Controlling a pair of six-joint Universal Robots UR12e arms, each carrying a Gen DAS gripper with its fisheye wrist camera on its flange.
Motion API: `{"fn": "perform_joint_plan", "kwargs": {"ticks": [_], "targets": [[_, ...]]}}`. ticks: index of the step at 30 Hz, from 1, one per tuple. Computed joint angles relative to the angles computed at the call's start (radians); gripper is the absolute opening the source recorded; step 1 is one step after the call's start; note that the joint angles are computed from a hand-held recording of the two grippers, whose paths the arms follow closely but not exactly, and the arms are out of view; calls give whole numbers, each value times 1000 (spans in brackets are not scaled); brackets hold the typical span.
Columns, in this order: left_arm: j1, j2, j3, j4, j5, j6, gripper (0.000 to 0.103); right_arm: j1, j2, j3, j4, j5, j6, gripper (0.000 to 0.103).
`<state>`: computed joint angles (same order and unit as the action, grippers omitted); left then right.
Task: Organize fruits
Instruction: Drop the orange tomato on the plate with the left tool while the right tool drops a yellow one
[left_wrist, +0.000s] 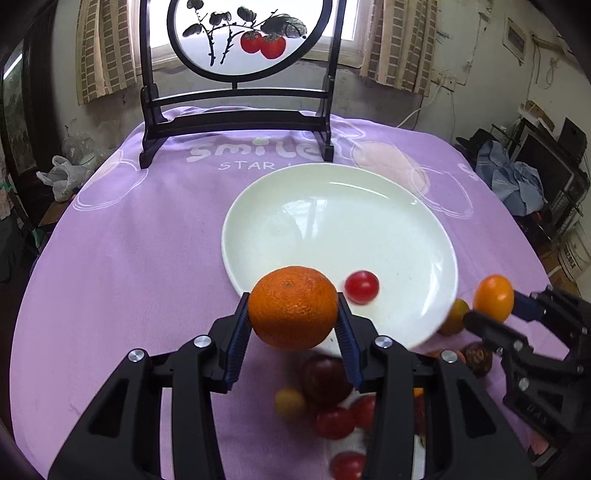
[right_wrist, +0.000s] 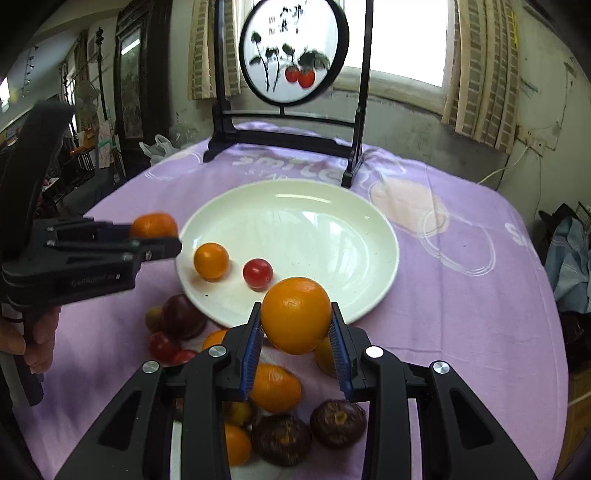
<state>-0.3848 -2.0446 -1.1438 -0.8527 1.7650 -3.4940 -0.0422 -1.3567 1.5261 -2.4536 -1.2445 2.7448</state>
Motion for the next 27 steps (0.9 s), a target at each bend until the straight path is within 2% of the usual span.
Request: {"fn": "perform_joint_plan", "kwargs": {"ticks": [3,7,10,11,12,13,18,20,27], "targets": [[5,-44,63,-57,22,-13,43,12,34,-33,42,-23,7,35],[13,-79,109,-98,18,-23,43,23,54,-49,61,-45,6,35],[16,-88,113,-77,10,-20,44,25,65,-61,81,-42,11,36],[14,-91,116,-81,10,-23,48,26,68,-65,89,-43,13,36],[13,-94,124,-92,13,-24,61,27,70,-68,93,-45,15,37],[10,-95,126,-91,20,-22,69,28,70,-67,88,-51,16,41],[-1,-70,95,-42,32,13,73,12,45,-42,62,-22,16,44],[-4,-51,69,-22,29,15,74,2,31,-27,51,-14,17,49],[-25,24,-47,37,26,37,77,-41,-27,42,51,28,33,52]]}}
